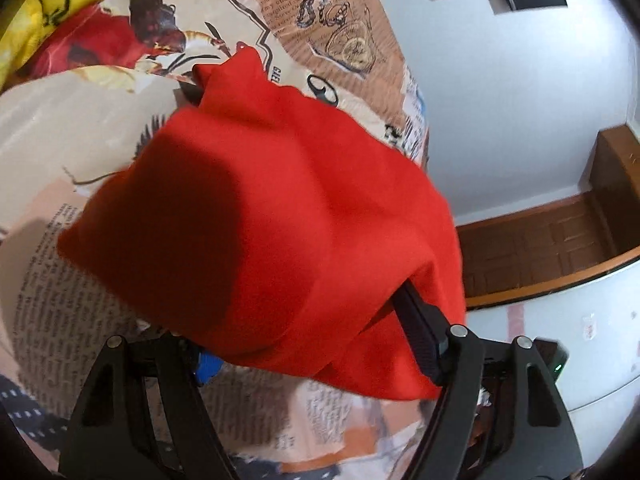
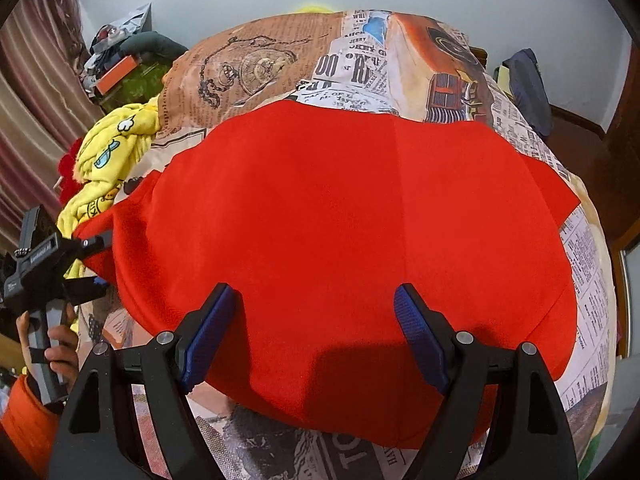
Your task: Fold large clothes
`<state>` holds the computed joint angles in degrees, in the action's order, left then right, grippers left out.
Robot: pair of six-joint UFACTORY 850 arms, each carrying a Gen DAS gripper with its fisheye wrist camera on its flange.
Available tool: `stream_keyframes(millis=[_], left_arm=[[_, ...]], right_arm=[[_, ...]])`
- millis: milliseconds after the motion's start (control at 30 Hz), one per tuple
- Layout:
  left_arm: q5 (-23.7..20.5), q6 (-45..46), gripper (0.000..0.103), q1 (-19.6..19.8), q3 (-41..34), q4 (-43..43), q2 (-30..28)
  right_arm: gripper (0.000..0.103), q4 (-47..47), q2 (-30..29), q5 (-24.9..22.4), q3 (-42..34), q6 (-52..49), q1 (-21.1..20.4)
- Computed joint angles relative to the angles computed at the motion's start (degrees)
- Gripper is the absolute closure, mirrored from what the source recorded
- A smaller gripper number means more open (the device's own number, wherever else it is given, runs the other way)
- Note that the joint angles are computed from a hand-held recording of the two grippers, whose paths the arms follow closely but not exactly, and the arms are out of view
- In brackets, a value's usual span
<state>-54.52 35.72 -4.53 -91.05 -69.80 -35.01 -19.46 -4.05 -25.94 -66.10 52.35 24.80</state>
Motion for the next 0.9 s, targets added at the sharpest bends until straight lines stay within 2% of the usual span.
stream_keyframes(millis=[200, 367, 533, 633, 700, 733, 767, 833, 900], left_arm=[[-1.1, 5.3, 0.029, 2.8, 5.0, -10.4, 2.7], [-0.9, -1.9, 0.029, 2.7, 1.1, -3.4, 0.2], [0.9, -2.0, 0.03, 1.3, 0.0, -3.7, -0.6], [3.3, -4.9, 0.04, 0.2, -1.3, -1.9, -1.1], [5.7, -7.2, 0.06, -0.5, -2.5, 1.1, -1.5], [7.3, -10.4, 0.082, -1.1, -3.8, 5.4, -1.9], [8.7, -13.4, 0.094, -1.6, -4.9, 9.7, -2.2], [9.7, -16.1, 0.095, -1.8, -5.4, 12.5, -1.9], [13.3, -16.8, 0.098, -2.4, -4.9, 15.9, 0.3]], right_arm=[[0.024, 1.4, 0.3, 0.6, 0.6, -1.0, -0.4], [0.023, 0.2, 0.2, 0.4, 0.5, 0.3, -0.2], [0.023, -1.7, 0.3, -0.3, 0.5, 2.3, 0.2], [0.023, -2.1, 0.0, -1.4, 0.0, 2.6, 0.4], [0.023, -2.6, -0.1, -2.4, -0.4, 2.8, 0.7], [0.023, -2.9, -0.2, -2.9, -0.7, 2.9, 0.8], [0.023, -3.2, -0.3, -3.8, -1.1, 2.7, 1.0], [0.023, -3.3, -0.6, -5.0, -2.0, 1.7, 1.2], [0.023, -4.4, -1.0, -6.0, -3.2, 1.6, 1.6]])
